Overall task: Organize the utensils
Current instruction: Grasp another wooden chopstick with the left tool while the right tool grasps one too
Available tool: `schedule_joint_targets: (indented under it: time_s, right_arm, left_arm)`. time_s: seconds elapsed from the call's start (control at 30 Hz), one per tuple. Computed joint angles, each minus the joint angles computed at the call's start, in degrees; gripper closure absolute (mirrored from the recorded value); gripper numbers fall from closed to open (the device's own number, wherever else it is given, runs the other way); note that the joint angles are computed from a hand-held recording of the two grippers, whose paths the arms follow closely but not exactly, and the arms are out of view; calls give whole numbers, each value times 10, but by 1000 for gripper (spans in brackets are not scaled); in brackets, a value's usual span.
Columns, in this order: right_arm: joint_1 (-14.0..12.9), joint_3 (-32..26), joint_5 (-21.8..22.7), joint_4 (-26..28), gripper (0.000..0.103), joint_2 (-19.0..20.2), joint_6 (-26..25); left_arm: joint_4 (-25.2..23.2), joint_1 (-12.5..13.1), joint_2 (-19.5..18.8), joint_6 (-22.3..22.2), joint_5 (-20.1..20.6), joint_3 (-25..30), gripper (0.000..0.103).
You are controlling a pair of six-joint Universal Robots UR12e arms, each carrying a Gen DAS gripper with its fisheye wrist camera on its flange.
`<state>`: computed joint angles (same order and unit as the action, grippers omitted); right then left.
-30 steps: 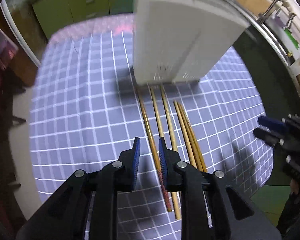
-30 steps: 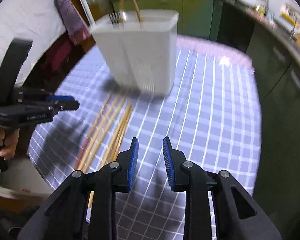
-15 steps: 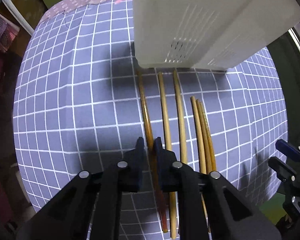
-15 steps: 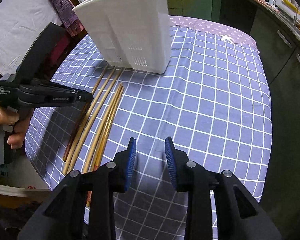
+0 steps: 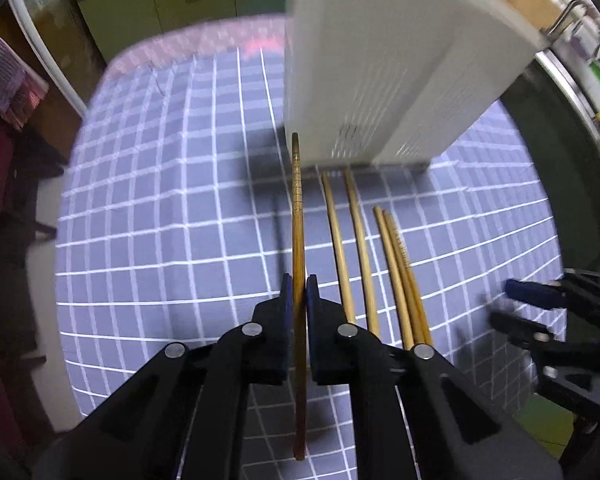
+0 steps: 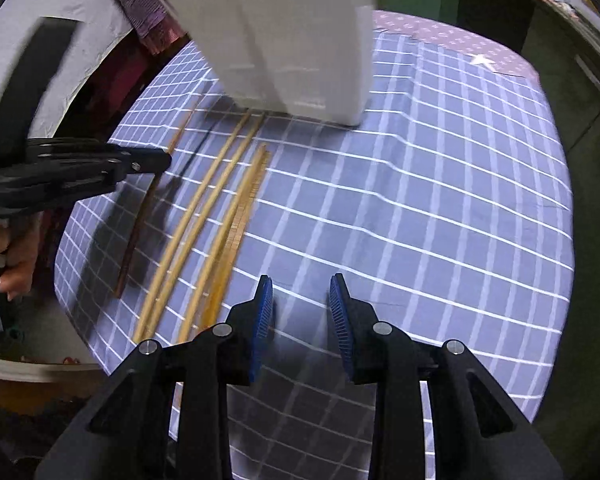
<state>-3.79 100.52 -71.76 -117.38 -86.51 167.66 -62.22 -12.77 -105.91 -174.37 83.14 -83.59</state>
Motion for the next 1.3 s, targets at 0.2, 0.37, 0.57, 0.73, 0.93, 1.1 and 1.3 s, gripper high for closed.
schedule_joint_targets:
  time_s: [0.2,0.37,0.57,0.73,0.93,1.1,1.3]
  right_arm:
    - [22,-38,1,32,74,34,5]
    - [36,-54,-25,43,74,51,15]
    - [42,-60,-48,47,74,59,27]
    - [46,-63,-58,45,74,66,30]
    - [55,-67,-94,43,74,68,37]
    - [55,-70,-87,56,74,70,38]
    - [73,-76,-122,40,88,79,41]
  left_arm:
    - [94,17,50,17,-32,-57,96]
    - [128,33,71,41,-57,-81,96]
    - [130,37,81,46,-74,-94,96]
    - [133,41,83,51,-82,-99,96]
    - [145,41,89,56,-84,-105,96]
    - [151,42,93,59,-87,-109,96]
    - [151,43,98,64,-86,-113,96]
